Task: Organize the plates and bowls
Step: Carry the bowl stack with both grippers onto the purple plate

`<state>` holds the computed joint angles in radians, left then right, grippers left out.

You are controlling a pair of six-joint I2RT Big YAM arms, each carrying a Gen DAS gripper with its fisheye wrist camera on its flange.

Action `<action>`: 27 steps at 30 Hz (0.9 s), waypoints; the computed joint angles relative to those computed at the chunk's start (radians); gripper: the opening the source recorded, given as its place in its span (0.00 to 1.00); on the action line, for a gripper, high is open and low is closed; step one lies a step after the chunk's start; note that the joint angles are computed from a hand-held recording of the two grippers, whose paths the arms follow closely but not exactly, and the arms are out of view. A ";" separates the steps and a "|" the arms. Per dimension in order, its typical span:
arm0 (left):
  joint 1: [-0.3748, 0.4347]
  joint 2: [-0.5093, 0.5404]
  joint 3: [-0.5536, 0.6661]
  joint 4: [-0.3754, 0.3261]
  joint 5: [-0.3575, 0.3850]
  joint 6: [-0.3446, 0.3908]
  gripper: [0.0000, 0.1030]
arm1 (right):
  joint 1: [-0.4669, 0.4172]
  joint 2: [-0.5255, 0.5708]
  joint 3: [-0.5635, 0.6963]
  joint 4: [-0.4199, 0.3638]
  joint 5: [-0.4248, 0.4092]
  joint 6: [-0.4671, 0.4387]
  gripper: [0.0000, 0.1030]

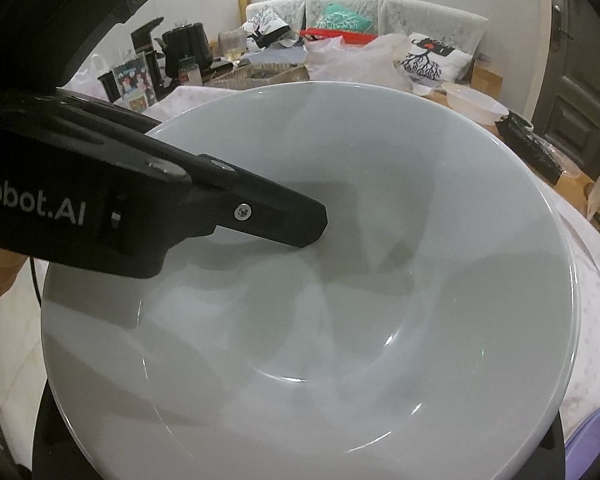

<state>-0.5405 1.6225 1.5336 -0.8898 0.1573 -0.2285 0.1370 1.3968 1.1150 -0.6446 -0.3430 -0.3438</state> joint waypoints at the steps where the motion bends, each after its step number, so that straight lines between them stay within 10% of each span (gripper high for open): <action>1: -0.002 -0.004 -0.001 0.000 -0.003 0.000 0.27 | -0.001 -0.009 -0.005 0.001 -0.001 0.000 0.99; 27: -0.130 -0.011 0.119 -0.074 -0.135 -0.016 0.27 | -0.088 -0.155 -0.035 -0.045 -0.037 -0.010 0.99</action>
<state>-0.6710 1.6115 1.6524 -0.9642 0.0220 -0.2441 0.0493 1.2423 1.0795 -0.6896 -0.3798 -0.3542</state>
